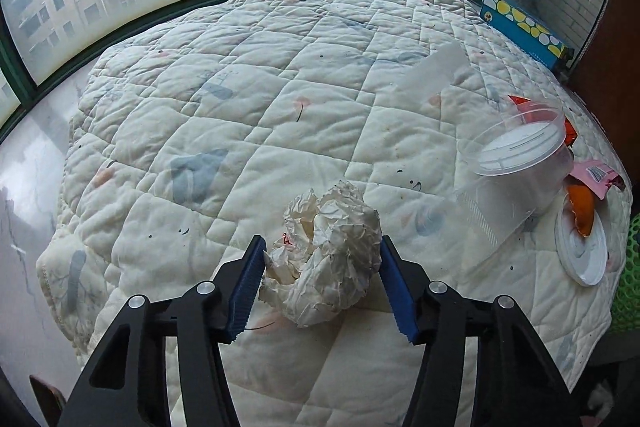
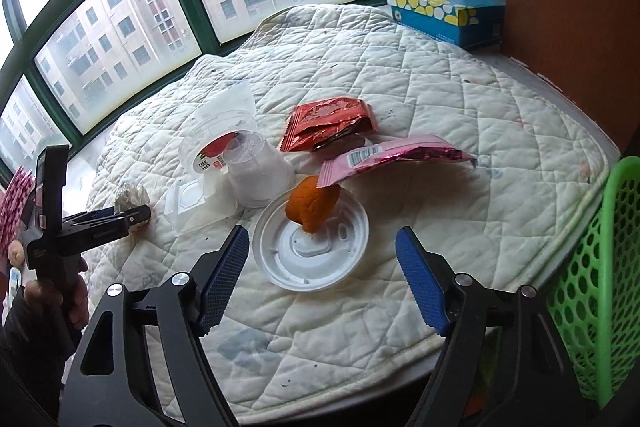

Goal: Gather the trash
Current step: 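Grasp the orange peel with the right gripper while the left grasps the tissue ball, then drop the orange peel into the wastebasket with the right gripper while the left drops the tissue ball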

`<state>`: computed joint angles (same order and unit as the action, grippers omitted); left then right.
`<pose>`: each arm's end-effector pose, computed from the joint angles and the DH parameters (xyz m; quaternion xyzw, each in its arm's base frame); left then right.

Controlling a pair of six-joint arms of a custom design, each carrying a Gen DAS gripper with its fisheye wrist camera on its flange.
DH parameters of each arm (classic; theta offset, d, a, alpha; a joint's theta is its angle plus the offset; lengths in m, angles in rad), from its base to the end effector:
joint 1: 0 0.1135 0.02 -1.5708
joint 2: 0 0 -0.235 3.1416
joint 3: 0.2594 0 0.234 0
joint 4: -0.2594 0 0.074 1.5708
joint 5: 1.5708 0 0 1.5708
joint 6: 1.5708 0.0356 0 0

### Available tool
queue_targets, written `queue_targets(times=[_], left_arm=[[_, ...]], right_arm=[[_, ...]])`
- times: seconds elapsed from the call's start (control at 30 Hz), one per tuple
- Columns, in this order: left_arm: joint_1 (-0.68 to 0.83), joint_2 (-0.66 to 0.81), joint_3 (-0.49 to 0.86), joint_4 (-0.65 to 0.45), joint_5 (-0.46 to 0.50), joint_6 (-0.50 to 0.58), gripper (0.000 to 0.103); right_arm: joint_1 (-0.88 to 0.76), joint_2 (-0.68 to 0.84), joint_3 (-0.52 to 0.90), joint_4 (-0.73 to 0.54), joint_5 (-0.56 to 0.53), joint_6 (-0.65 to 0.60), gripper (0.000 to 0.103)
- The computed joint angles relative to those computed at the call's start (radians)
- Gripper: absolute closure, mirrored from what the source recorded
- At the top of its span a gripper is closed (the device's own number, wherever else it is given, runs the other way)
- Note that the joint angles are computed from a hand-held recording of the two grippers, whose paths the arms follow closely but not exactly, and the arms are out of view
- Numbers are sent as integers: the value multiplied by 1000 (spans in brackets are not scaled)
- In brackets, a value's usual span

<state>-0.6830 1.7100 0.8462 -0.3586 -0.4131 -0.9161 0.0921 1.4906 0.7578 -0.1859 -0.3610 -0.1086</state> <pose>0.2274 -0.1666 0.1131 -0.1474 0.9533 0.0191 0.2631 0.2722 0.0378 0.1558 -0.1506 0.9215 0.1675 0.3165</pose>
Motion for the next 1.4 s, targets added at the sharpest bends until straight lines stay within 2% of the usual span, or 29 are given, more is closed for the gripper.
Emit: queue_targets(times=[0.1,0.23,0.3,0.43,0.73,1.03,1.4], left_arm=[[7,-11,-12,16,8,10,51],[5,-23,-23,27,8,13,54],[6,-30,-28,28,10,16,55],[-4,-57,-41,32,7,15,56],[-35,-121,-45,-7,-23,12,57],[-88,-189,-17,-89,-76,-15,57],[-217,-143,164,-188,-148,-19,57]], right_arm=[[32,86,41,22,10,38,39],[68,172,89,46,33,80,40],[79,204,108,54,44,91,47],[92,279,160,58,54,120,51],[110,352,204,79,83,148,63],[96,277,144,87,52,128,68],[4,17,17,17,-35,63,69]])
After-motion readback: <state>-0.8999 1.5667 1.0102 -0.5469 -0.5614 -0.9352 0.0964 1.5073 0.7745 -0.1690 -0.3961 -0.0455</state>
